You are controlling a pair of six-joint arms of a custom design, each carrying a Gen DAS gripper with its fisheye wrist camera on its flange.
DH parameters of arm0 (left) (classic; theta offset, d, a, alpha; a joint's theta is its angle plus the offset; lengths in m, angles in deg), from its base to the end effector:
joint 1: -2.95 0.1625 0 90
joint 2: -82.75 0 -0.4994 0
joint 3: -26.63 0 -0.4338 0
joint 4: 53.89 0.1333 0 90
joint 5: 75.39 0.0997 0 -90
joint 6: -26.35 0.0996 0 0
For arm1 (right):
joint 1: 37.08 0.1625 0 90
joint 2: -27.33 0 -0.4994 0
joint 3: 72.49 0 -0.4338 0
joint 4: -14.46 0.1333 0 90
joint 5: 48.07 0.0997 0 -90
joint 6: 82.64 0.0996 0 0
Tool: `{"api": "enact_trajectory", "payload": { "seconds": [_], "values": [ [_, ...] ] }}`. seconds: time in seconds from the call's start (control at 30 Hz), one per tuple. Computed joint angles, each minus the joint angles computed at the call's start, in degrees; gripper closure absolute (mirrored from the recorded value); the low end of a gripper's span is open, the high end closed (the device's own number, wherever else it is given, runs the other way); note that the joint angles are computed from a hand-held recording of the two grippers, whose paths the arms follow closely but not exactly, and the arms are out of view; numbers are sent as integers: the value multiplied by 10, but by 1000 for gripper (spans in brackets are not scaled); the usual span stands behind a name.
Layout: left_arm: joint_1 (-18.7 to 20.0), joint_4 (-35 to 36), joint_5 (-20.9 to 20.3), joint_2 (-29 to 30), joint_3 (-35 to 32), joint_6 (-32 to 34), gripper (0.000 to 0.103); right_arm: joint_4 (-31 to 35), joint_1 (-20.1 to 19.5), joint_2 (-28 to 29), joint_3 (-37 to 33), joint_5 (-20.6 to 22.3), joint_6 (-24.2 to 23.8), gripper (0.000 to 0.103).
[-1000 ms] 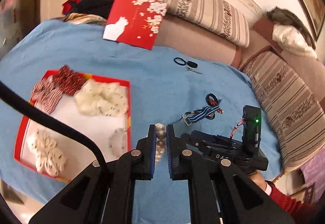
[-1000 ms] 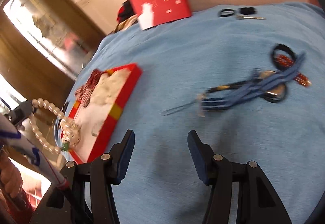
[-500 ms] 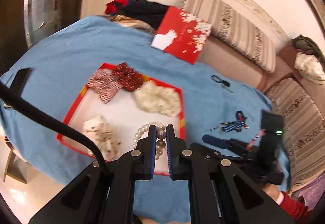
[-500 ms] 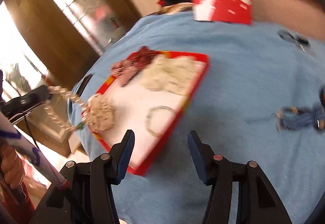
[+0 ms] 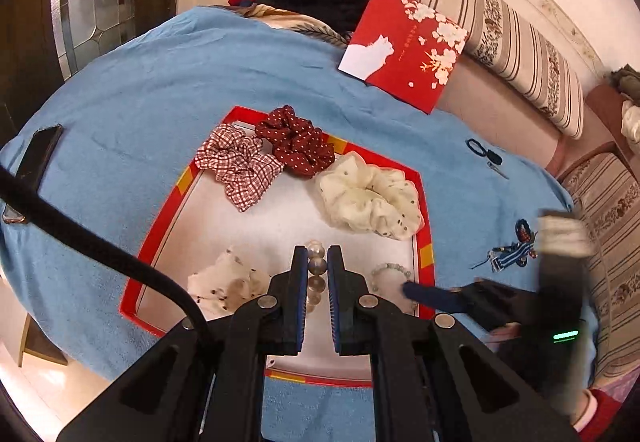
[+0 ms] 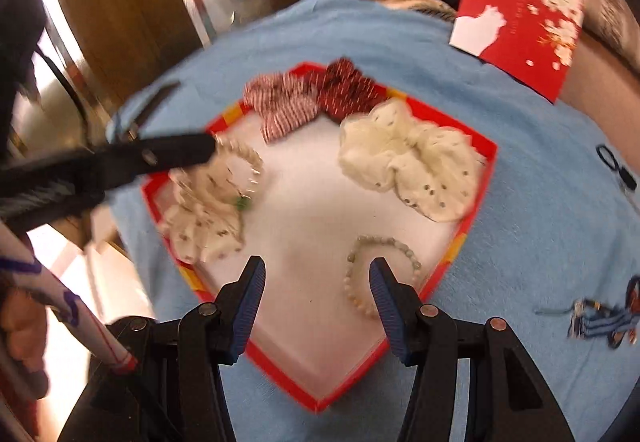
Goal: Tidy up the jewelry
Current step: 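Lower the pearl bracelet into the box and open the left tool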
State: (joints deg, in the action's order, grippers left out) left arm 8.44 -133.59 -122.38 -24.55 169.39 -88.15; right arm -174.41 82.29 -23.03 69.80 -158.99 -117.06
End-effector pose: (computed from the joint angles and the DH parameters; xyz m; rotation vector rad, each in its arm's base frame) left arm -0.2019 -0.2216 0.2654 -0.2232 2.2946 -1.0423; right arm 0.2883 -0.3130 0.0332 1.4363 -2.3666 0.1452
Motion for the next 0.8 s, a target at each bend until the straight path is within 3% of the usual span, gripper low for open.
{"api": "enact_trajectory", "payload": {
  "seconds": [0.1, 0.13, 0.2, 0.23, 0.27, 0.57, 0.67, 0.8],
  "values": [
    [-3, 14, 0, -11, -3, -11, 94, 6, 17, 44, -22, -61, -4, 49],
    [-5, 20, 2, -14, -5, -12, 94, 6, 19, 54, -26, -77, -5, 57],
    [-7, 32, 7, -17, -9, -15, 94, 20, 12, 49, -28, -65, 4, 69],
    [-7, 34, 10, -19, -12, -12, 94, 17, 14, 50, -29, -71, 5, 91],
    [-5, 33, 14, -19, -14, -7, 94, 19, 13, 51, -32, -73, 7, 97],
    [-2, 11, 55, -11, -45, 65, 94, -2, 9, -42, -16, 23, 25, 97],
    [23, -29, 60, 8, -53, 129, 94, -18, 18, -70, -8, 40, 27, 97],
    [90, -110, 47, 32, -47, 209, 94, -7, 19, -68, -9, 39, 38, 97]
  ]
}}
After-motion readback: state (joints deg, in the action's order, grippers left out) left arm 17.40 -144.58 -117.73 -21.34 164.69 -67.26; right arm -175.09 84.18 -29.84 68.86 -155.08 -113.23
